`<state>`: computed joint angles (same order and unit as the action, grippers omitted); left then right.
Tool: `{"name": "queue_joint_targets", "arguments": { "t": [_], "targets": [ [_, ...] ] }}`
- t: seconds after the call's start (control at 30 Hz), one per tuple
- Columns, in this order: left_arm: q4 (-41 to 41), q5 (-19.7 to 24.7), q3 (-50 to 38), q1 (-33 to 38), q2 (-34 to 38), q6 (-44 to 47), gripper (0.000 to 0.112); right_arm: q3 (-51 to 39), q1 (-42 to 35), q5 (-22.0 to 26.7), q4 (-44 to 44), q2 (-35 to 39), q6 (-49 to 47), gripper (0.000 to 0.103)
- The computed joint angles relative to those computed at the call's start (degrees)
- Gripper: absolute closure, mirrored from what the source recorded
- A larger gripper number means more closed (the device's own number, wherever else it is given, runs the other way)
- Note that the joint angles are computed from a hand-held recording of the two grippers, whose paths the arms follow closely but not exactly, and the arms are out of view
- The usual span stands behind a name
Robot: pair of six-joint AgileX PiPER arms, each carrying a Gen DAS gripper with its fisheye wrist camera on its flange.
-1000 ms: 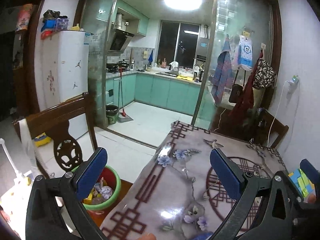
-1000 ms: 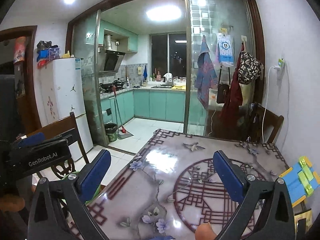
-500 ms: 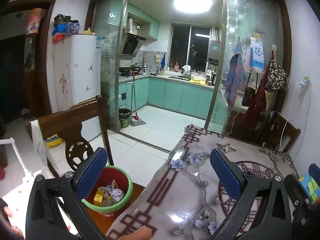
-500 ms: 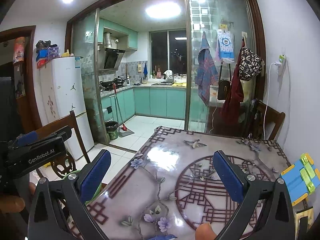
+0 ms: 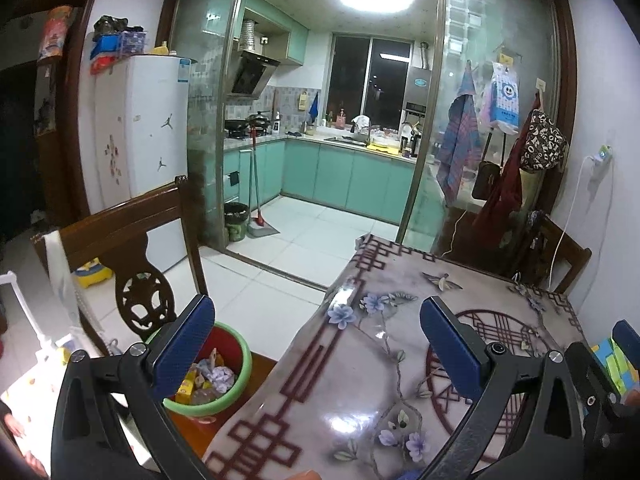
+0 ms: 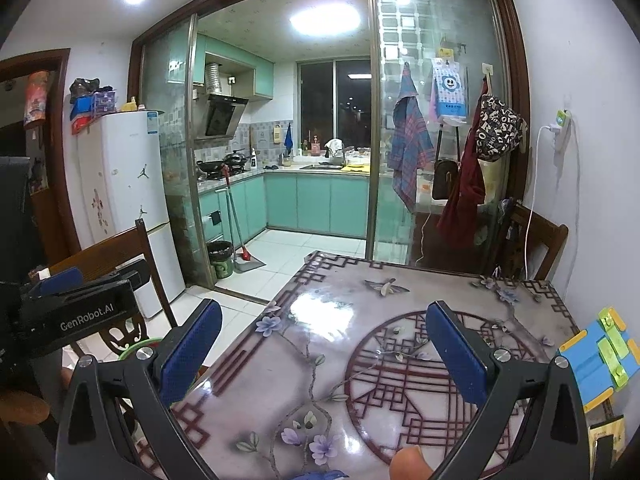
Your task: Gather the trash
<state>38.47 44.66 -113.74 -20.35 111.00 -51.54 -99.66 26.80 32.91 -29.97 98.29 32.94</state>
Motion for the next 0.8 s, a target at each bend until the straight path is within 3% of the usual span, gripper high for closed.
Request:
{"name": "queue_joint_targets", "arguments": {
  "t": [0.8],
  "targets": [
    [-0.26,1.93,-3.0,-0.66,1.65,1.01,0.009,0.39,-0.46,-0.36,1.04,0.18,-0.52,0.001]
  ]
}}
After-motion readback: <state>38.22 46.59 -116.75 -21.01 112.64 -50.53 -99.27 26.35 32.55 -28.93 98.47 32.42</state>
